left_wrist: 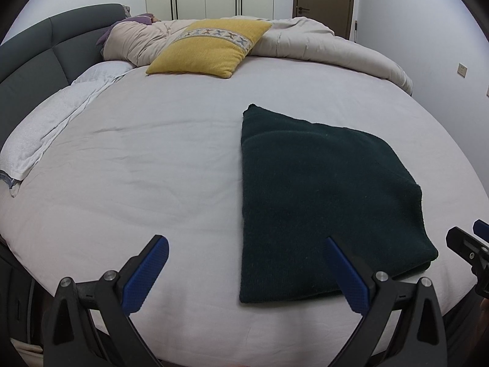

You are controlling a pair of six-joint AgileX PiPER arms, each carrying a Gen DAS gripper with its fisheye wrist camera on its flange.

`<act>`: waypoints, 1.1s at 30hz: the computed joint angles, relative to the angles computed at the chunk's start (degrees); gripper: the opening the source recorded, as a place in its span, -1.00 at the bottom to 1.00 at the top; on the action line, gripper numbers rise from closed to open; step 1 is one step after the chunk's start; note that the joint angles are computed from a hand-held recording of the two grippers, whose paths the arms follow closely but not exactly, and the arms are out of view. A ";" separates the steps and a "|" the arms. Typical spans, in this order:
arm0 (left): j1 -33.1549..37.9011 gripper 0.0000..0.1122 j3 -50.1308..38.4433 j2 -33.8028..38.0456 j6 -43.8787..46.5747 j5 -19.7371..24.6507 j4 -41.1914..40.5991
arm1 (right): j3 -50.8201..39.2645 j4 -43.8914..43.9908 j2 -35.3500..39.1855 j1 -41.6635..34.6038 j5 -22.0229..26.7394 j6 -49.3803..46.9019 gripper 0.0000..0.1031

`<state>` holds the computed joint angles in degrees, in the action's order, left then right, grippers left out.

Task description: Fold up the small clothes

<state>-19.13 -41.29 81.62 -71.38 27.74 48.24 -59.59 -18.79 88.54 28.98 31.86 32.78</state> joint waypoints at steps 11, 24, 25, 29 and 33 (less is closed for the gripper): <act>-0.04 0.84 0.20 -0.09 -0.12 -0.04 0.15 | 0.24 -0.39 -0.08 0.75 0.20 0.98 0.99; -0.22 0.84 0.19 -0.08 -0.36 0.09 0.14 | 0.64 -0.04 -0.25 0.56 -0.15 0.50 0.99; -0.19 0.84 0.20 -0.08 -0.29 0.03 0.09 | 0.66 -0.05 -0.27 0.59 -0.15 0.52 0.99; -0.39 0.84 0.28 -0.06 -0.55 0.15 0.18 | 0.67 -0.08 -0.32 0.64 -0.08 0.61 0.99; -0.46 0.84 0.34 -0.01 -0.71 0.15 0.28 | 1.16 0.12 -0.51 0.61 -0.48 0.41 0.99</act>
<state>-19.58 -40.95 81.61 -72.09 27.89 48.53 -58.43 -18.67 88.04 29.59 31.38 33.20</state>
